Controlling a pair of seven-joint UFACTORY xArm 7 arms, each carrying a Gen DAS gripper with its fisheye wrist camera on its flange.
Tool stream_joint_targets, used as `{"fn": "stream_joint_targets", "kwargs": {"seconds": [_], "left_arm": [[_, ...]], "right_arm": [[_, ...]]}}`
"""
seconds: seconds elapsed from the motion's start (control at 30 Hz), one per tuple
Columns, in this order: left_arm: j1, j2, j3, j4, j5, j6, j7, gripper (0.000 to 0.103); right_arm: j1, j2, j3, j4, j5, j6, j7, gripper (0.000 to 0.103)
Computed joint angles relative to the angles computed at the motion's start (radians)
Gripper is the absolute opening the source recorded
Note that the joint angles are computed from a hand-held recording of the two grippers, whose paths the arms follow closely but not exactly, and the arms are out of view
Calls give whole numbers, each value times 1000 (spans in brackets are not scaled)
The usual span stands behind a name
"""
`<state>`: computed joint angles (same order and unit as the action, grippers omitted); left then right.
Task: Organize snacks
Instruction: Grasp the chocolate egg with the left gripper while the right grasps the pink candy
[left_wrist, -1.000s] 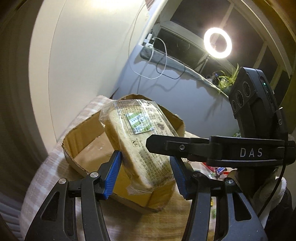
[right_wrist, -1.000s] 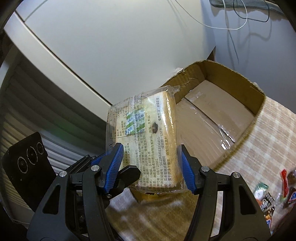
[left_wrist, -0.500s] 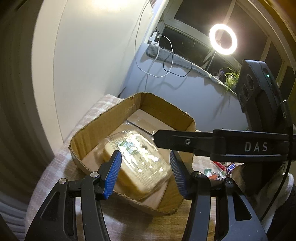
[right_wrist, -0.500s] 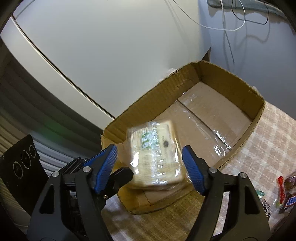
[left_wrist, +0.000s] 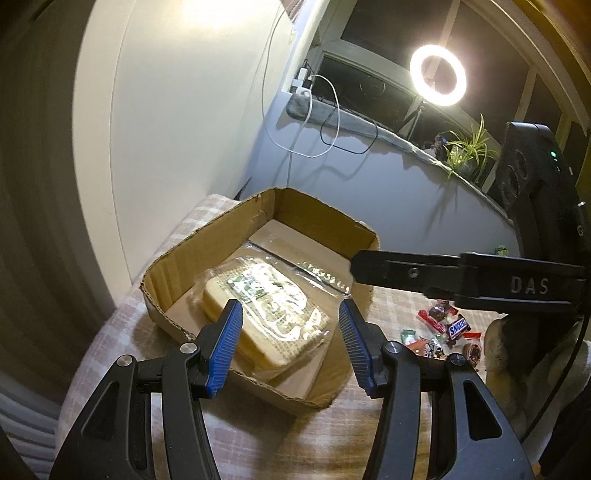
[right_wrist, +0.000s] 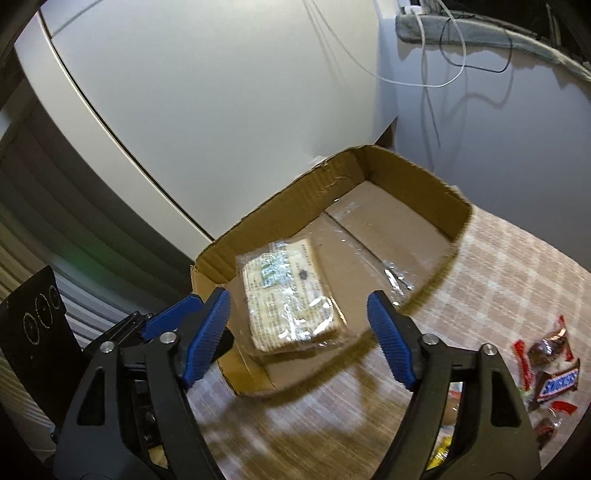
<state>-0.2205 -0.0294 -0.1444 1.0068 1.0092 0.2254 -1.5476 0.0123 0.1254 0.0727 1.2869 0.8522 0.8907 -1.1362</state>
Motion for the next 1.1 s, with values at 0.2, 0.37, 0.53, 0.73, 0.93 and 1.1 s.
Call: {"fn": "stream_joint_targets", "kwargs": {"seconds": [0.2,0.37,0.53,0.73,0.93,1.1], "left_arm": [[-20,0,-16,22,21,29,-10,54],[-42,5,-28,43,48,40,-14,55],[-78,55,-26,90,32,24,16,55],[-156,143,0,166,-32,14,96,55],[-230,230,30,234,-141,11,206,55],[-276,286,55,278,-226,15,298,55]], "right_arm": [[-17,-67,-28,-65,20,-55,-68,90],[-47,-113,-73,-104,64,-104,-152,91],[-86,-131,-120,-132,177,-180,-290,103],[-162,-83,-158,-88,165,-166,-293,103],[-252,-33,-169,-71,162,-133,-287,101],[-297,-22,-167,-109,149,-151,-309,90]]}}
